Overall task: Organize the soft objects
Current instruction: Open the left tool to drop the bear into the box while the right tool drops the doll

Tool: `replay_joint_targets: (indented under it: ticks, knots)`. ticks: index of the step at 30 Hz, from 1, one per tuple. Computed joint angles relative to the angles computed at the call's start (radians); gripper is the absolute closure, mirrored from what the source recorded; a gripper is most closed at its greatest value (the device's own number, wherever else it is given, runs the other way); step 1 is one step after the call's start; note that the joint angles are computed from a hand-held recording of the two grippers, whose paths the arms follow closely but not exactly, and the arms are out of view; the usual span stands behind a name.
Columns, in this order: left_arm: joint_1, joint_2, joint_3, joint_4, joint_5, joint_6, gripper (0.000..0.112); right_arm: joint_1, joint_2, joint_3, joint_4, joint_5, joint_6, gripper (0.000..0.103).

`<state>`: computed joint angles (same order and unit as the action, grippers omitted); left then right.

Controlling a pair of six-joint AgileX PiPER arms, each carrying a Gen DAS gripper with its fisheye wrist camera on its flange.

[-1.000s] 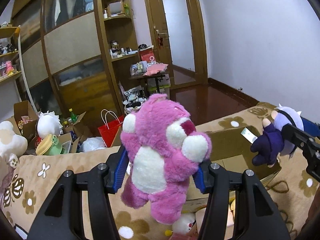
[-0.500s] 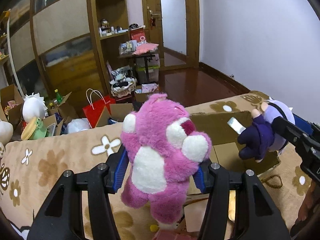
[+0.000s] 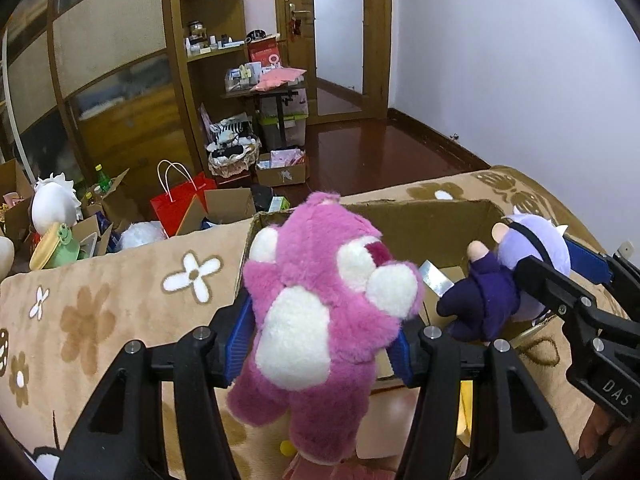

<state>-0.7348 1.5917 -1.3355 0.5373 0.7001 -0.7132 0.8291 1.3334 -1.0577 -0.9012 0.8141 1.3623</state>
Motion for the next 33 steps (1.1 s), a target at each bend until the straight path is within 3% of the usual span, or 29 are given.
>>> replay_joint_targets:
  ticks: [2,4,6,13,15,25,33]
  knots:
    - [-0.003,0.005,-0.007,-0.001,0.013,0.002,0.054,-0.001,0.002,0.0,0.008,0.003,-0.004,0.04]
    - [-0.006,0.005,-0.006,0.008,0.021,-0.01,0.042,-0.006,0.005,-0.001,0.024,0.0,-0.012,0.04]
    - [-0.012,-0.004,0.007,0.03,0.021,-0.039,0.038,-0.006,0.002,0.006,0.031,-0.007,-0.006,0.039]
    - [-0.014,-0.027,0.02,0.033,0.048,-0.048,0.032,-0.022,-0.017,0.028,0.036,-0.03,0.007,0.037]
    - [-0.021,-0.037,0.023,0.051,0.063,-0.061,0.03,-0.015,-0.032,0.034,0.025,-0.03,0.024,0.03]
    - [-0.044,-0.128,0.062,0.075,0.128,-0.086,0.018,0.088,-0.112,0.038,-0.039,0.116,0.121,0.0]
    - [-0.064,-0.22,0.108,0.061,0.179,-0.107,0.014,0.189,-0.18,0.053,-0.038,0.246,0.192,0.0]
